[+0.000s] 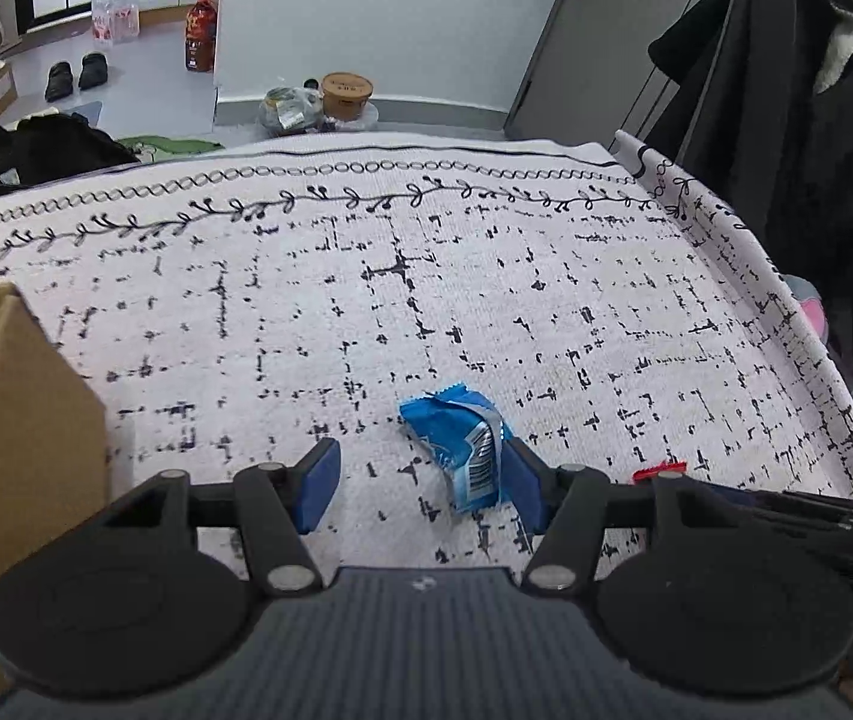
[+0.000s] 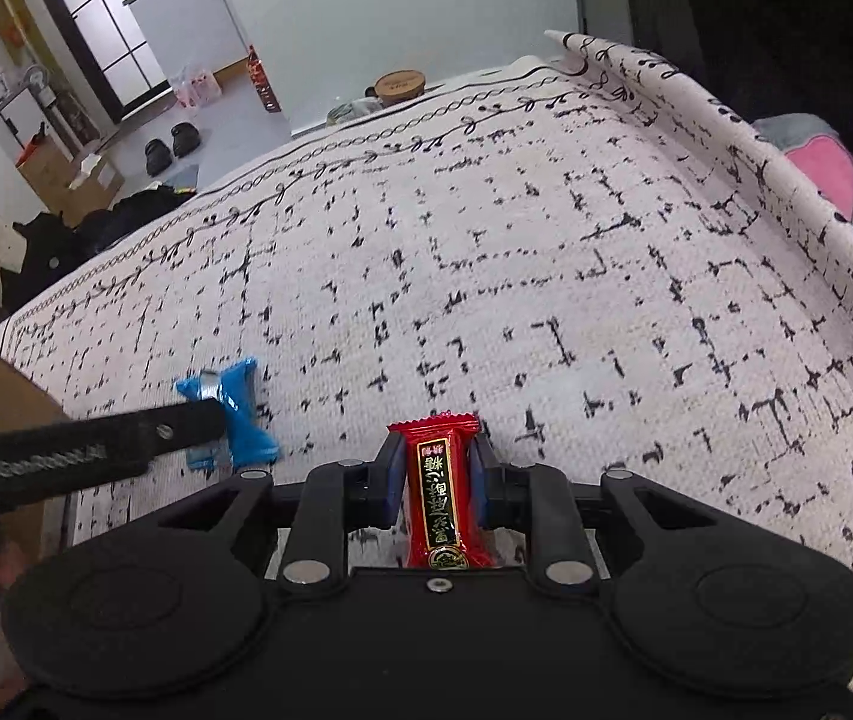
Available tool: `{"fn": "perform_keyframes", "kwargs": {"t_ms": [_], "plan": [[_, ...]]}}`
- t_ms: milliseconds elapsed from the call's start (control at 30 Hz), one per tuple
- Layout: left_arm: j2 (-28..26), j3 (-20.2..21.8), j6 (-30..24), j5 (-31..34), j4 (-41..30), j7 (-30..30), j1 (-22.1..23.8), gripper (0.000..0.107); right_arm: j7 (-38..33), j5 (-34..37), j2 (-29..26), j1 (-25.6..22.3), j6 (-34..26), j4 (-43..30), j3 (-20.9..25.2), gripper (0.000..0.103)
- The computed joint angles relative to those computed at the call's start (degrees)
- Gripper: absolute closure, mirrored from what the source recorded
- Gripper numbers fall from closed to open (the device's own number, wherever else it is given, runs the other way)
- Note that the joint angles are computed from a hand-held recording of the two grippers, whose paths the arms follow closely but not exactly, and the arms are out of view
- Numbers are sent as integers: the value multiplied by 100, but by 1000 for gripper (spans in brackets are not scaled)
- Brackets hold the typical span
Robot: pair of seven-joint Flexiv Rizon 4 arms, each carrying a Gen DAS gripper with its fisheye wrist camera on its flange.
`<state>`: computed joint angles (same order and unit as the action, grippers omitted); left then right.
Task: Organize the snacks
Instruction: 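Grasp the red bar with the right tool while the left tool grasps the blue candy, then carry both snacks over the box and release them inside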
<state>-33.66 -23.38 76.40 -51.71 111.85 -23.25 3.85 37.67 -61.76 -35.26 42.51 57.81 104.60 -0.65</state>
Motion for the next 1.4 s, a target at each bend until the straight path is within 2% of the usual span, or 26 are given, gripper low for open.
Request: {"fn": "perform_keyframes", "kwargs": {"t_ms": [133, 267, 367, 433, 600, 700, 800, 1200, 1400], "plan": [[-170, 103, -182, 117, -199, -291, -137, 48, 33, 38, -37, 6, -48, -44, -4, 81], [-383, 76, -5, 163, -346, -563, -238, 50, 14, 204, -56, 41, -186, -107, 47, 81], [-435, 31, 230, 342, -342, -646, -233, 73, -214, 397, -70, 103, -445, -232, 105, 81], [-412, 47, 62, 501, -362, -825, -164, 77, -298, 463, -72, 137, -548, -307, 113, 81], [-221, -22, -204, 603, -214, -837, 61, 78, -426, 379, -39, 278, -829, -505, 75, 81], [-34, -263, -109, 285, -12, -503, 259, 78, -391, 318, -29, 338, -943, -598, 85, 81], [199, -444, -62, -233, 168, -102, 398, 78, -67, 171, 16, 409, -984, -632, 50, 81], [1011, -61, -501, -1911, 393, 995, 261, 78, 82, 18, -17, 660, -1637, -1080, 161, 81], [1307, 340, -830, -2310, 447, 1329, 73, 78, 118, -106, 10, 780, -1811, -1261, 160, 81]]}}
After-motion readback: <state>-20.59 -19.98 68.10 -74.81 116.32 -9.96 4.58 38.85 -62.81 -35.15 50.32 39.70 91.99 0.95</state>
